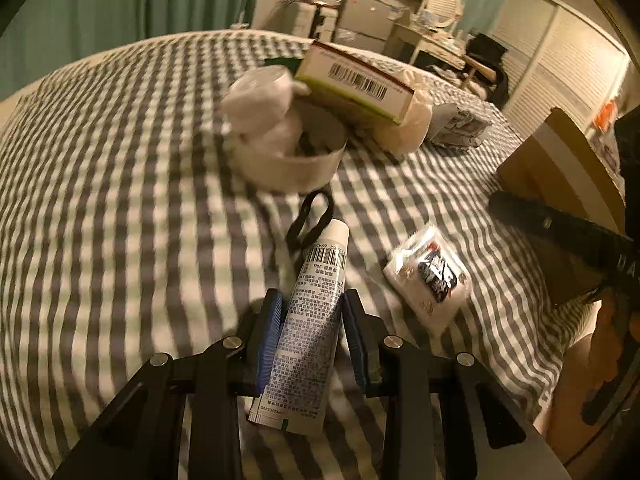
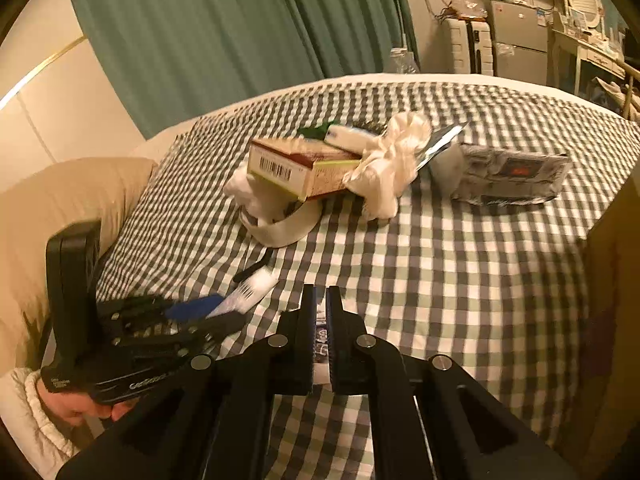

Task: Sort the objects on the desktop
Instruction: 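Grasp the white sachet with right while left grasps the white toothpaste tube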

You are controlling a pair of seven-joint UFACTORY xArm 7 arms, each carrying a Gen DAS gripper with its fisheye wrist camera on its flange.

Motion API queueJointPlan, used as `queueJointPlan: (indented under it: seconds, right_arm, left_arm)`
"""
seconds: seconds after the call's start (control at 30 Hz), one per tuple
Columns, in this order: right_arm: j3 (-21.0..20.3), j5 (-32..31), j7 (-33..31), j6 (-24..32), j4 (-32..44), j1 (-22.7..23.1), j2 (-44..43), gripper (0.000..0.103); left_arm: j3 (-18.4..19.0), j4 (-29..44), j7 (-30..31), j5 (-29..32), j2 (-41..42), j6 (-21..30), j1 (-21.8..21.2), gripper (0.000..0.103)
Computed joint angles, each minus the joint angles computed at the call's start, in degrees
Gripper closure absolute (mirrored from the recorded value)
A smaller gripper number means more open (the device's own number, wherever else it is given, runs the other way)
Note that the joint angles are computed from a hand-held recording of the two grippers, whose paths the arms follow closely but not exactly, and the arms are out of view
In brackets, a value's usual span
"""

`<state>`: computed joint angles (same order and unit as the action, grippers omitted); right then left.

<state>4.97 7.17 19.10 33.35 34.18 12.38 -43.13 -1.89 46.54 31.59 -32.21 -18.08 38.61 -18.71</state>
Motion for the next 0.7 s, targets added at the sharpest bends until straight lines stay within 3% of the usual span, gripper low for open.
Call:
queueJointPlan:
  seconds: [0.1,0.2,0.27,0.3,0.33,0.53,0.57,0.6,0.63,0.7]
  right_arm:
    - [-0.41,0.03,-0.64,1.99,-0.01,0.23,-1.23,0.098]
    - [-0.96,1.55,-1.17,4.38,0.98,1.73,0.80,0.095]
    - [0.80,0.25,0.01,5.79,1.06,0.42,1.98,0.067]
    - [1.31,-0.36,0.20,6.25,1.16,0.15,2.74,0.049]
    - [1.56,-0.69,0.22,6.23,1.07,0.14,3.42,0.047]
    - [-0.68,2.38,-1.48,5.14,0.68,1.88,7.42,0.050]
    - [-0.09,1.69,-1.26,4.94,0.80,1.34,7.61,0.057]
    - [0.15,1.33,-1.25,5.01,1.00,1.16,7.65,0.080]
    - [-0.37,1.66,-1.96,5.03,1.08,1.49,7.64,0.093]
    - [-0.67,2.38,-2.65,4.52,0.71,1.99,7.01,0.096]
  left_arm:
    - [0.05,-1.03,-1.39,0.90,-1.24,2.27,0.45,0.071]
    - [-1.06,-1.52,-2.54,3.08,-1.12,1.30,0.61,0.070]
    - [-1.34,-2.20,-3.33,3.78,-1.58,0.45,0.47,0.070]
    - [-1.25,-2.41,-3.34,3.91,-1.75,0.23,0.29,0.070]
    - [-1.05,-2.48,-3.35,3.84,-1.84,0.20,0.11,0.070]
    - [-0.51,-3.96,-4.50,3.99,-3.73,-0.08,-0.17,0.074]
    - [-0.35,-4.04,-4.73,3.92,-3.82,-0.13,-0.22,0.074]
    - [-0.15,-4.06,-4.98,3.67,-3.90,0.03,-0.32,0.074]
    - [0.23,-3.77,-4.77,3.31,-3.38,0.03,-0.41,0.074]
    - [0.54,-3.59,-4.67,2.79,-3.03,0.21,-0.43,0.074]
